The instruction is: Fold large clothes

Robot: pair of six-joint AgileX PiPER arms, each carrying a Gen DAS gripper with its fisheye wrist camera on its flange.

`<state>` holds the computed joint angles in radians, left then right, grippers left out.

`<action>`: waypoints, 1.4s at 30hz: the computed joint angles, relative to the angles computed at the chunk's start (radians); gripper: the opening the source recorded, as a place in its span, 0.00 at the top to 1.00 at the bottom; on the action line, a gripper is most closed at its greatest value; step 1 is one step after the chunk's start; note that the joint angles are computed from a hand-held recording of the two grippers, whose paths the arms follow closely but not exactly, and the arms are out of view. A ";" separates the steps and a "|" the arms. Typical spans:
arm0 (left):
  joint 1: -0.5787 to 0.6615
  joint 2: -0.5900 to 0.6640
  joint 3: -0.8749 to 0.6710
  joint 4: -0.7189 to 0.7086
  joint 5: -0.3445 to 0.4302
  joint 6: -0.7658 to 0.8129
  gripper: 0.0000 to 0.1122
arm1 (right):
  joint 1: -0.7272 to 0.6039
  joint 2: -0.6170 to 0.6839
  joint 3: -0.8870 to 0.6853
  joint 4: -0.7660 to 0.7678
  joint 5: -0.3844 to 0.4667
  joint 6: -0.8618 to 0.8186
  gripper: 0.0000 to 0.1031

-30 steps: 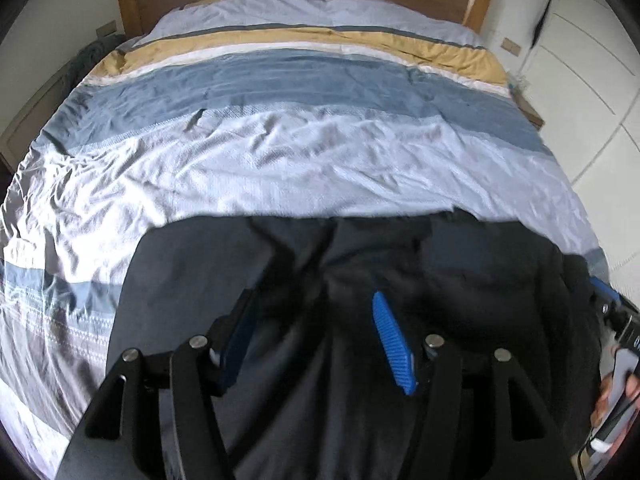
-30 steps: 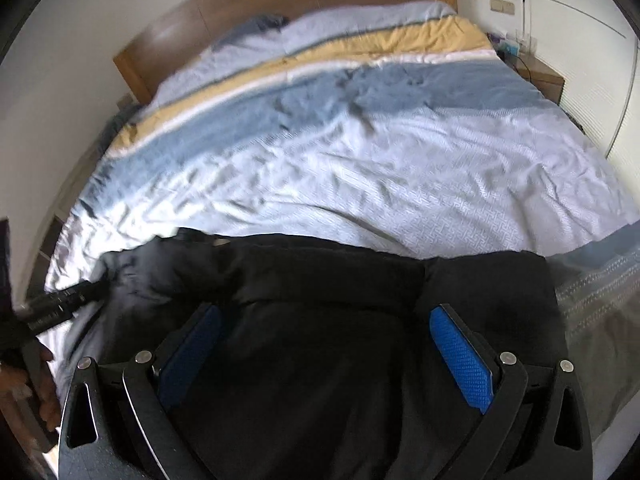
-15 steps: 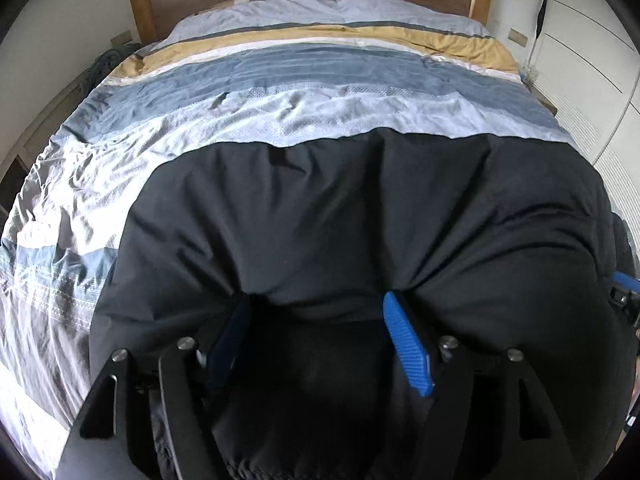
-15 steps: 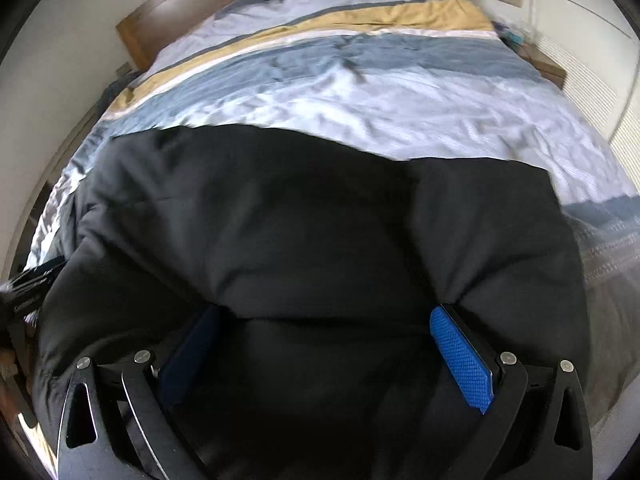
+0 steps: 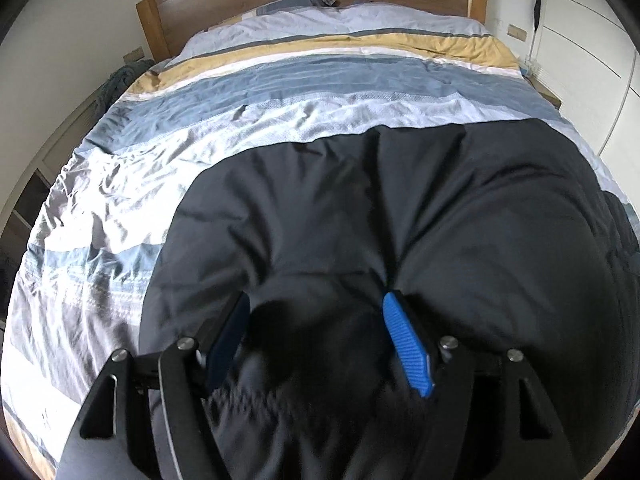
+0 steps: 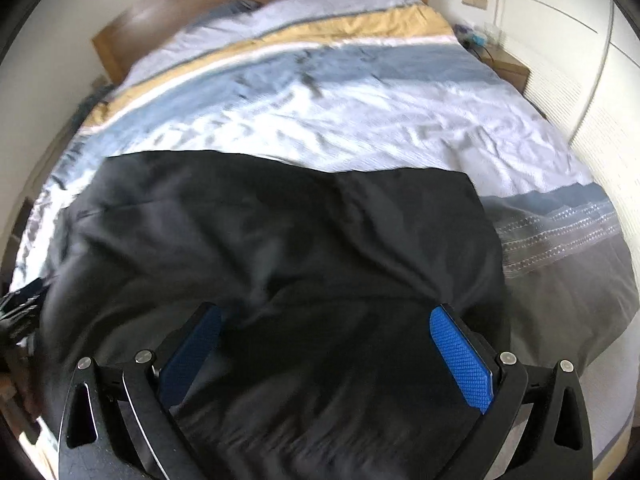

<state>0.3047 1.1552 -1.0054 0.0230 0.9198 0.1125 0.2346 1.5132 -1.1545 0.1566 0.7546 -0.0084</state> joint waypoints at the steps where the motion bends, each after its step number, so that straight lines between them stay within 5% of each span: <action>1: 0.005 -0.022 0.011 -0.014 0.009 0.005 0.39 | 0.018 -0.038 0.029 0.011 -0.007 0.000 0.01; 6: 0.002 -0.103 0.074 -0.028 0.022 -0.010 0.39 | 0.126 -0.159 0.145 0.027 -0.047 -0.007 0.01; 17: 0.008 -0.182 0.185 -0.041 -0.055 0.004 0.38 | 0.225 -0.138 0.239 -0.086 -0.121 0.093 0.01; 42: -0.085 -0.192 0.210 0.108 -0.026 -0.159 0.31 | 0.159 -0.168 0.271 -0.077 -0.093 0.029 0.01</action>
<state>0.2202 0.9635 -0.7951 0.1308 0.8936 -0.0466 0.3934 1.3449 -0.8834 0.0792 0.6612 0.0204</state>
